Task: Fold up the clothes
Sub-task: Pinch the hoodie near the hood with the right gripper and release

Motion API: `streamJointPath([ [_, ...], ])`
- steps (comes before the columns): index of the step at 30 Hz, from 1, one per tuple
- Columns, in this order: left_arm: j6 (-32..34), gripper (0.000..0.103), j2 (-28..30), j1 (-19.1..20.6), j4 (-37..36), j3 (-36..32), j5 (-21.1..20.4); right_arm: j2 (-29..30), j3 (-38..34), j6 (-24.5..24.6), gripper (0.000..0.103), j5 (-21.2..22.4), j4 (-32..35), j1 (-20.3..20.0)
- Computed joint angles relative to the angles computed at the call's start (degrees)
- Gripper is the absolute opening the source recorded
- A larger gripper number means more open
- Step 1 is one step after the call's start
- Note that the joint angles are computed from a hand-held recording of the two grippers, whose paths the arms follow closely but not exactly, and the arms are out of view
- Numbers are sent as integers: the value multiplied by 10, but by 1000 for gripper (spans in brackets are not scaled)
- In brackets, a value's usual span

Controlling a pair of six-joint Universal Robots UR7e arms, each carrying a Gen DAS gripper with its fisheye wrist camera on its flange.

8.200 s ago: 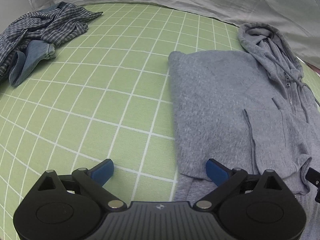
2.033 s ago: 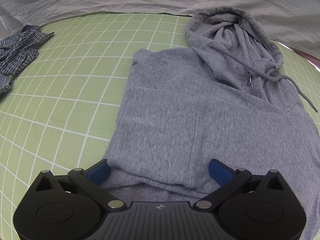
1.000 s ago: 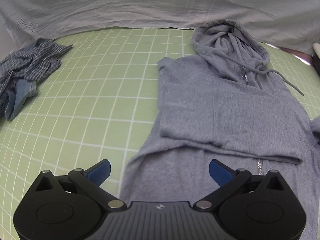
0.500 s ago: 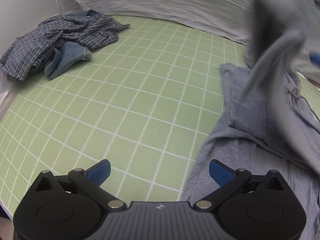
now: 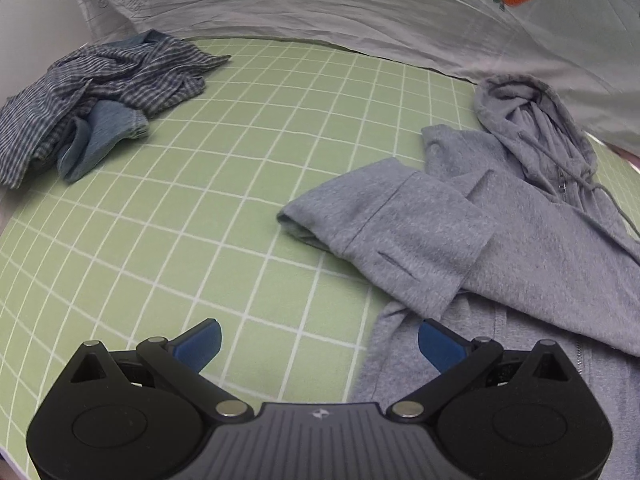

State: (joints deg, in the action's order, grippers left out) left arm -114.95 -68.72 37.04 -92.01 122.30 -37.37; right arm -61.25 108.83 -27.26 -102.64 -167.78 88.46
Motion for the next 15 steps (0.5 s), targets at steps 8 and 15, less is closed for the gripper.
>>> streamJointPath([
  [8,68,103,7,56,-44,-19,34,49,-65,15,26,63,62,-16],
  [15,92,103,-4,100,-51,-29,44,127,-163,72,23,63,84,-10],
])
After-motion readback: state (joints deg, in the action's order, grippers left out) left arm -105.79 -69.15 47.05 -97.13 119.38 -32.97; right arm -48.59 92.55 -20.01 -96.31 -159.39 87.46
